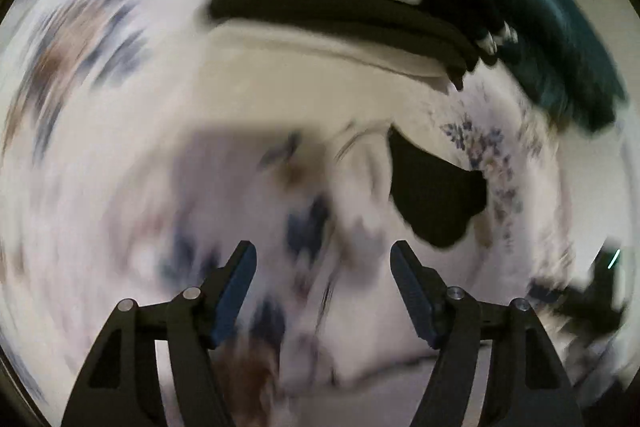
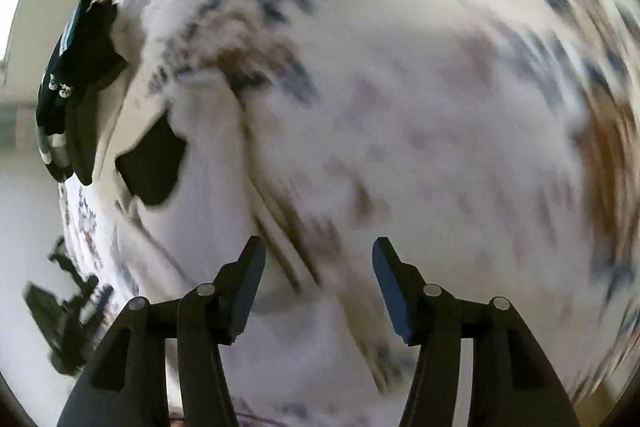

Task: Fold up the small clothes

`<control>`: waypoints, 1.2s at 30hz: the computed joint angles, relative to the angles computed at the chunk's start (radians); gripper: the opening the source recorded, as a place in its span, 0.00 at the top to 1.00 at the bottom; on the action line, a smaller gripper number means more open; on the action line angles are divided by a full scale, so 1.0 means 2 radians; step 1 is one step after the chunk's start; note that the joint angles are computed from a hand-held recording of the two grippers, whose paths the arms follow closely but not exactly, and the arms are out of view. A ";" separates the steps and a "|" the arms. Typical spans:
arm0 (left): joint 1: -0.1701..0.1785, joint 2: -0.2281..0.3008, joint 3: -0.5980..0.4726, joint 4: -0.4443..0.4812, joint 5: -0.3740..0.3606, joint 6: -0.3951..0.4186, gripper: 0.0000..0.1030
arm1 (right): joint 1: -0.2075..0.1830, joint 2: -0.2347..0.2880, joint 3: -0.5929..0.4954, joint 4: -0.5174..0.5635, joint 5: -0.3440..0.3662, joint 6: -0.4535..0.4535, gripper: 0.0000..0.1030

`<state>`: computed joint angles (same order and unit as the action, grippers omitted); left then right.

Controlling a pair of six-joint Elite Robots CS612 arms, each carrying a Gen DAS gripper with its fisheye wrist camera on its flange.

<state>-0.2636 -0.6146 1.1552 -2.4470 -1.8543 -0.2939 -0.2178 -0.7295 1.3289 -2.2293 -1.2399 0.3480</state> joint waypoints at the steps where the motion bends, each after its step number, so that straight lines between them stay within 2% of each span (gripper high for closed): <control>1: -0.005 0.014 -0.027 0.017 0.008 0.029 0.35 | 0.004 0.014 -0.028 0.014 -0.010 -0.009 0.44; 4: -0.014 0.056 -0.106 0.075 0.016 0.088 0.35 | 0.013 0.067 -0.129 0.062 -0.018 -0.050 0.44; 9: -0.019 0.109 -0.201 0.163 0.020 0.142 0.35 | 0.030 0.156 -0.298 0.160 -0.043 -0.114 0.44; 11: -0.019 0.118 -0.217 0.180 0.019 0.154 0.35 | 0.036 0.188 -0.358 0.200 -0.060 -0.131 0.44; 13: -0.018 0.119 -0.215 0.170 0.014 0.156 0.37 | 0.041 0.224 -0.427 0.261 -0.063 -0.152 0.44; 14: -0.017 0.117 -0.210 0.161 0.010 0.152 0.48 | 0.043 0.238 -0.453 0.284 -0.065 -0.157 0.44; 15: -0.016 0.115 -0.205 0.155 0.004 0.147 0.78 | 0.044 0.251 -0.476 0.302 -0.064 -0.164 0.44; 16: -0.014 0.116 -0.208 0.160 -0.006 0.139 0.91 | 0.046 0.260 -0.492 0.313 -0.068 -0.171 0.45; 18: -0.010 0.113 -0.203 0.155 -0.027 0.130 0.93 | 0.050 0.252 -0.474 0.286 -0.082 -0.186 0.74; 19: -0.009 0.105 -0.190 0.141 -0.029 0.131 0.94 | 0.051 0.243 -0.458 0.268 -0.079 -0.195 0.97; 21: -0.009 0.087 -0.160 0.110 -0.031 0.138 0.94 | 0.052 0.228 -0.432 0.243 -0.075 -0.201 0.97; 22: -0.010 0.079 -0.148 0.099 -0.030 0.138 0.94 | 0.052 0.212 -0.404 0.213 -0.074 -0.203 0.97; 27: -0.009 0.019 -0.060 0.018 -0.031 0.130 0.94 | 0.050 0.149 -0.302 0.134 -0.047 -0.204 0.97; 31: -0.008 -0.036 0.024 -0.039 -0.032 0.110 0.94 | 0.043 0.080 -0.196 0.061 -0.021 -0.194 0.97; 36: -0.014 -0.100 0.134 -0.095 -0.031 0.069 0.94 | 0.045 -0.001 -0.072 0.007 -0.006 -0.188 0.97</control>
<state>-0.2924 -0.8138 1.4241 -2.6362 -1.9162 -0.1558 -0.1272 -0.7314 1.1858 -2.2149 -1.2514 -0.0276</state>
